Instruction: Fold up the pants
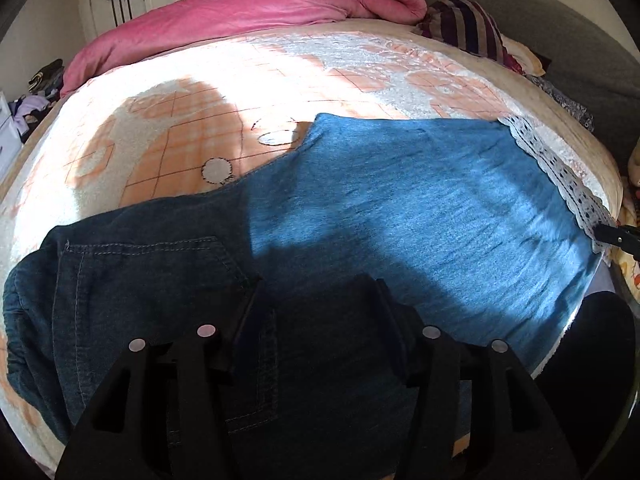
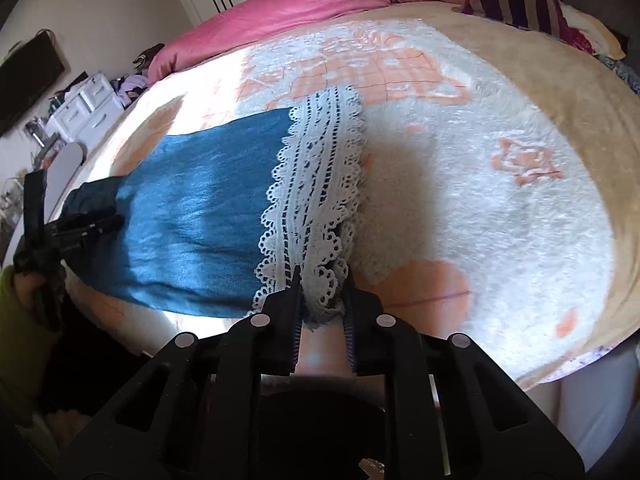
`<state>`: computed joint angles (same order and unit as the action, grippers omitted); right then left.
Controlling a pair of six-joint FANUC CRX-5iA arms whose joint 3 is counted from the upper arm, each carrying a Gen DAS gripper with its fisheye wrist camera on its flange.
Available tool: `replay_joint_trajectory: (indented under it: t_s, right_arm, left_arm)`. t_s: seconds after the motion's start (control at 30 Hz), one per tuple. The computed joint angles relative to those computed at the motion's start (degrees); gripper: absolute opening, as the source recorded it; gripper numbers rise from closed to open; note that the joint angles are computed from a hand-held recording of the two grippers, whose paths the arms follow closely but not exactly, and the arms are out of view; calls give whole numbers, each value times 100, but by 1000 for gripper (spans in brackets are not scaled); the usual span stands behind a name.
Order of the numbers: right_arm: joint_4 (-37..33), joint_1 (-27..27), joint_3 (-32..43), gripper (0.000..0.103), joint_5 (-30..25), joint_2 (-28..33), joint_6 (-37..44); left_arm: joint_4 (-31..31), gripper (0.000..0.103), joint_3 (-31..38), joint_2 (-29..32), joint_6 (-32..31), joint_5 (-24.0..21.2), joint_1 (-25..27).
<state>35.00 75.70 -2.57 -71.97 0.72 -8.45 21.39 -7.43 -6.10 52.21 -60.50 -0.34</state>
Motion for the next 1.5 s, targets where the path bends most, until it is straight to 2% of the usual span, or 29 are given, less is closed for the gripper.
replay_joint_trajectory:
  t_s: [0.27, 0.33, 0.5, 0.57, 0.63, 0.73, 0.83, 0.9, 0.97, 1.03, 1.07, 1.1, 1.23, 1.33, 1.47, 1.5]
  right_arm:
    - [-122, 1, -190, 17, 161, -89, -321]
    - [-50, 70, -118, 32, -58, -90, -368]
    - [596, 329, 150, 43, -857, -3, -671]
    - [857, 334, 458, 48, -998, 220, -334]
    - [906, 233, 837, 58, -918, 503, 159]
    - [781, 17, 1521, 60, -770, 1028, 981]
    - [385, -247, 2371, 63, -611, 1670, 1926]
    - [21, -415, 2868, 65, -608, 2038, 2364]
    - [-292, -560, 3231, 65, -672, 2319, 2668]
    - [-597, -670, 3463, 68, -847, 2493, 2778]
    - [-751, -717, 3615, 68, -1165, 2616, 2749]
    - [-894, -754, 3528, 69, -1183, 2553, 2595]
    - [-804, -745, 2809, 69, -656, 2039, 1812]
    - [-311, -576, 2143, 72, -146, 1588, 1111]
    - [361, -314, 1606, 78, -237, 1176, 135]
    - [497, -250, 1495, 81, -285, 1086, -77]
  left_arm:
    - [212, 54, -92, -3, -119, 17, 37]
    - [337, 55, -138, -43, -209, 23, 77]
    - [777, 55, -269, -329, -461, 43, 351]
    - [668, 66, -222, -397, -322, 169, 420]
    - [595, 67, -173, -395, -216, 215, 439]
    - [634, 67, -186, -347, -245, 180, 429]
    - [694, 67, -287, -326, -408, 226, 321]
    - [519, 67, -268, -257, -415, 236, 198]
    - [77, 77, -131, -131, -161, 182, 81]
    - [56, 79, -143, -68, -160, 133, 110]
    - [111, 80, -136, -43, -186, 99, 138]
    - [166, 80, -127, -28, -204, 66, 161]
    - [251, 80, -202, -60, -273, 125, 183]
    - [336, 80, -213, -117, -339, 114, 199]
    - [602, 81, -200, -243, -498, 11, 194]
    - [662, 84, -176, -254, -532, -28, 176]
